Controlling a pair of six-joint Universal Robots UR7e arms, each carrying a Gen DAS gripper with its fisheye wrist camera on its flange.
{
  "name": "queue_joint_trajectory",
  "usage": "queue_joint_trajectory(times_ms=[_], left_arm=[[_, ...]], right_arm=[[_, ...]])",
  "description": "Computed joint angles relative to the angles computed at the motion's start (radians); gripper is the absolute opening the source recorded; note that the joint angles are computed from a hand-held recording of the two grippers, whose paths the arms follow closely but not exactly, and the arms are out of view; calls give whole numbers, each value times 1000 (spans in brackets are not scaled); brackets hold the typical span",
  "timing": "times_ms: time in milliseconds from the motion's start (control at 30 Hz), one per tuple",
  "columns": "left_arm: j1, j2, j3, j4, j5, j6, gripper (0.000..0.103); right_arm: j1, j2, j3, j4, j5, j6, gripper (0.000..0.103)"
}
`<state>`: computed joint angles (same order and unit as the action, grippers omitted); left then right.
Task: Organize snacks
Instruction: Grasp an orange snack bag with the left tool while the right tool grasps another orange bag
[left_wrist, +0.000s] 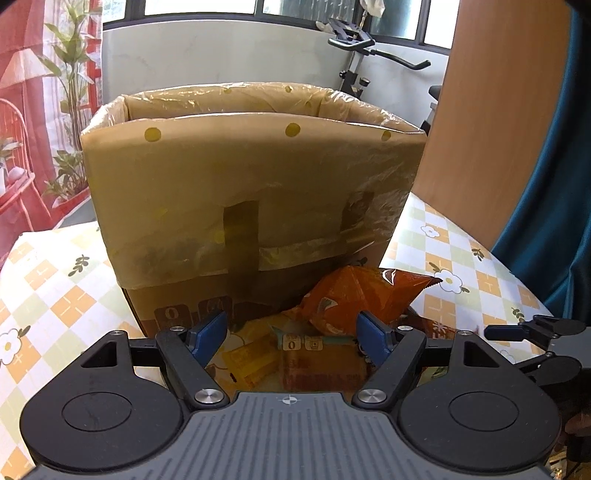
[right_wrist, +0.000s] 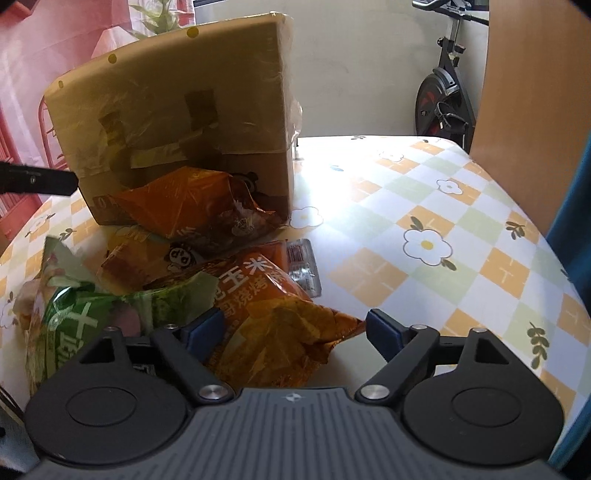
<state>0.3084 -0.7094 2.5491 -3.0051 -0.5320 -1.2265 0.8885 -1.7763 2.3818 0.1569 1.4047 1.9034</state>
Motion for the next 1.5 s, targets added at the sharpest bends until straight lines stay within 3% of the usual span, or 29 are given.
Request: queue_joint_trajectory(times_ms=[200, 433, 700, 933, 1000, 1233, 1267, 1500], left_arm=[[19, 11, -13, -8, -4, 7, 79], [30, 3, -10, -5, -8, 9, 79], [33, 13, 0, -39, -9, 9, 79], [43, 21, 4, -89, -15, 41, 79], [52, 28, 3, -123, -13, 57, 79], [138, 71, -66, -294, -56, 268, 79], [154, 78, -80, -318, -69, 307, 79], [232, 129, -169, -384, -134, 529, 79]], right_arm=[[41, 37, -31, -18, 20, -12, 90], [31, 47, -59, -45, 28, 91, 92], [36, 18, -56, -11, 25, -5, 92], [8, 62, -83, 66, -51, 145, 92], [18, 79, -84, 38, -39, 183, 92], [22, 154, -109, 28, -39, 311, 88], [20, 157, -109, 31, -43, 314, 80], [-47, 95, -77, 7, -127, 278, 67]])
